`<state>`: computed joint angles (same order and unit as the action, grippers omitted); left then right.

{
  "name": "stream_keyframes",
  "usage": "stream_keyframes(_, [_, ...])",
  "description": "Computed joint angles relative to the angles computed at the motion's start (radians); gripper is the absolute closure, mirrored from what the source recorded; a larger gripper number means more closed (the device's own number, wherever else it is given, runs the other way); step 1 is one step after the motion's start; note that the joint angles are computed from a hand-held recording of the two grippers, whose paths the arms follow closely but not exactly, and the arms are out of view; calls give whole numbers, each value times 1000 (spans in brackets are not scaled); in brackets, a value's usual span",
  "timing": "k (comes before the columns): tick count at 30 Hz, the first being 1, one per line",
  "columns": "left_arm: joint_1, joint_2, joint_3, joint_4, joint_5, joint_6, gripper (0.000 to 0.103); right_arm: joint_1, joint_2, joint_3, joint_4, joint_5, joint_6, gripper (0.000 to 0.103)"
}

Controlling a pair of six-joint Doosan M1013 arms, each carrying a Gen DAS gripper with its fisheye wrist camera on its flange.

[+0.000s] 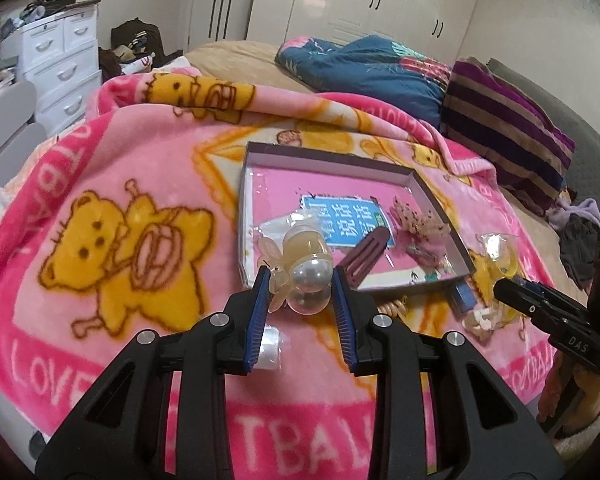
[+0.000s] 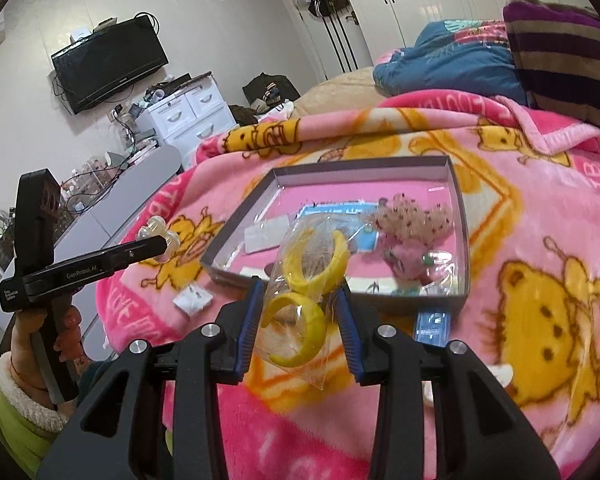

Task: Organize jewelry
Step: 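Carry the pearl clip and yellow rings bag into the grey tray and open both tools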

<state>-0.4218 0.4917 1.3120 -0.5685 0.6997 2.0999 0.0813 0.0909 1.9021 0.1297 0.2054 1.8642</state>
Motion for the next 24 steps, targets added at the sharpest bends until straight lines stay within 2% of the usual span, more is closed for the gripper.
stream_keyframes(6, [4,16,-31,-14,5,2,80,-8,3,-17,-122,-8,105,68])
stream_keyframes(11, [3,33,-60,-21,21,2,80,-16,5,-28,-312,-11,285,68])
stream_keyframes(13, [0,41,-73,-17,26,-2,80,-21,6,-30,-345,-14,318,68])
stream_keyframes(16, [-6,52,-92,-5,31,-10,80,-26,4,-33,-496,-11,461,68])
stream_keyframes(21, [-16,73,-124,15,44,-17,80,-42,2,-35,-675,-3,632,68])
stream_keyframes(24, [-26,89,-147,27,58,-21,80,-51,7,-40,-730,14,686,68])
